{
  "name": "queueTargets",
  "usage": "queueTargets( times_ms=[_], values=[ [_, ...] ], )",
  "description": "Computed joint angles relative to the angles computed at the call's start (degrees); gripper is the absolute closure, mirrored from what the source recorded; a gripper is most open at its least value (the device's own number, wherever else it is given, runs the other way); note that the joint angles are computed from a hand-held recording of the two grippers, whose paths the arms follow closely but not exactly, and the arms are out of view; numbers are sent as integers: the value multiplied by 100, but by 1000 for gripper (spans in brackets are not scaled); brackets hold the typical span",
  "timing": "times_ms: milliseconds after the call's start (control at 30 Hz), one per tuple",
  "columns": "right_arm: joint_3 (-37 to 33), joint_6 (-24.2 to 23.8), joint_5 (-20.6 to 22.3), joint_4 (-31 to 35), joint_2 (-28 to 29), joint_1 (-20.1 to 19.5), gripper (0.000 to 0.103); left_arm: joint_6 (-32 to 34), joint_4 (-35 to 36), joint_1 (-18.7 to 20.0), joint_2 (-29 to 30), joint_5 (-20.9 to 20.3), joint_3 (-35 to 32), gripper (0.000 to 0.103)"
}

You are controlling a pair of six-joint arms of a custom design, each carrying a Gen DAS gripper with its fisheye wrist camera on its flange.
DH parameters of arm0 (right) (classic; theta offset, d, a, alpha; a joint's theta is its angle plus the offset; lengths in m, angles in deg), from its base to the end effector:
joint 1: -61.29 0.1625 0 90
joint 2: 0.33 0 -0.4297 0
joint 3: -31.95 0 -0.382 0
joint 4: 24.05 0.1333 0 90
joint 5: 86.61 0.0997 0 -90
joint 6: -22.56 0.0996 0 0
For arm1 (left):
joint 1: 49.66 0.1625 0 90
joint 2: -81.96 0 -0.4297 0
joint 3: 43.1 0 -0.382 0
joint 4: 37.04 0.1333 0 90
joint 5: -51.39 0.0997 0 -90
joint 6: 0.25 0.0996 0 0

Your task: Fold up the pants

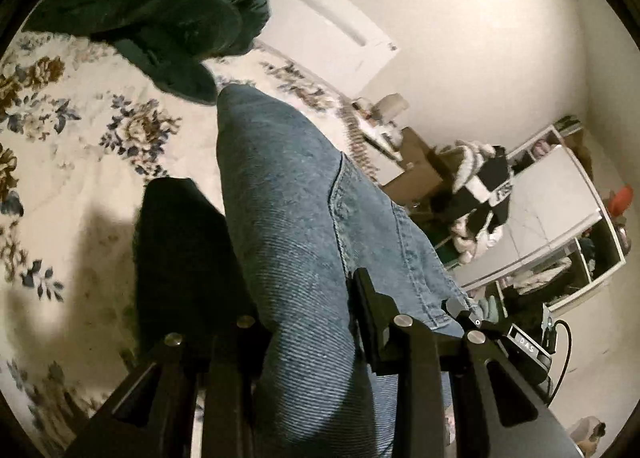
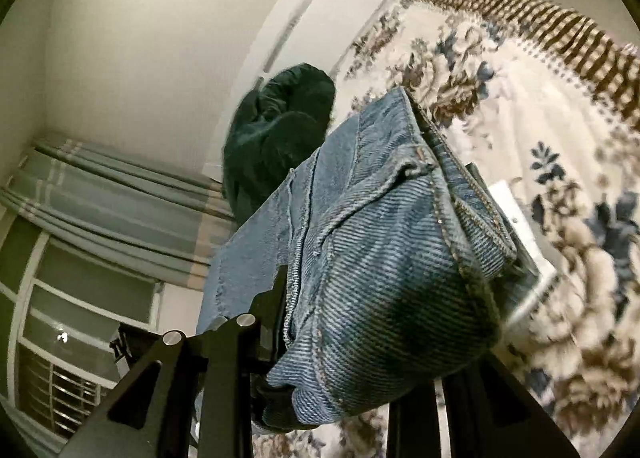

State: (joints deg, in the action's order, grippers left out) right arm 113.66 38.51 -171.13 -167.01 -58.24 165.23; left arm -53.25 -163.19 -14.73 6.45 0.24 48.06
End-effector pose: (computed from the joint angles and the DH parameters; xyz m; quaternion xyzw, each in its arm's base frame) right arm 0.3104 -0.6578 0.3344 0.0049 0.9668 -0.2310 0.1095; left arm -0.3765 -0.5017 0.4377 -0.0424 0.9289 -0.3634 0.0564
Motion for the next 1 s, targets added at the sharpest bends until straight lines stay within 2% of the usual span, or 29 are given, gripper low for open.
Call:
queueTargets(
  times_ms=[67,200,333,433,500,533,600,633,667,733,800,833,867,900,1000],
  values=[
    [-136,-39,-53,-46,320,-60,75,167,-43,308,-7,-142,77,76],
    [-145,-125,-243,-55,674,-203,75,97,202,730,-51,-444,284,75],
    [-153,-180,-232,191,751,-327,72,88,209,807,-139,-516,412,71],
    [-325,-182,-356,742,723,-350,65,-237,768,698,-162,-401,258,64],
    [-363,-258,-642,987,626,-317,53,-496,1152,578,-202,-240,174,62],
    [-373,-267,-792,1070,580,-295,48,-730,1602,488,-190,-114,62,60],
    [-367,-285,-1011,1198,454,-277,39,-1066,2192,382,-173,64,-113,52],
    [-381,-346,-1194,1263,396,-238,38,-1316,2580,275,-162,206,-203,50],
    [-394,-411,-1346,1318,351,-189,38,-1461,2867,209,-140,271,-282,43],
    [-473,-596,-1783,1545,280,-31,35,-1805,3606,2,-44,432,-508,17],
    [-481,-914,-2462,1644,208,228,19,-2040,4228,-174,88,513,-738,8],
    [-483,-1076,-2834,1685,192,363,5,-2208,4582,-280,178,554,-877,6],
    [-469,-1192,-3121,1703,172,475,0,-2333,4824,-345,238,583,-974,6],
    [-388,-1389,-3559,1632,131,656,0,-2472,5089,-428,310,597,-1091,5],
    [-237,-1674,-4479,1603,55,1049,0,-2971,5916,-690,587,559,-1521,5]
  ],
)
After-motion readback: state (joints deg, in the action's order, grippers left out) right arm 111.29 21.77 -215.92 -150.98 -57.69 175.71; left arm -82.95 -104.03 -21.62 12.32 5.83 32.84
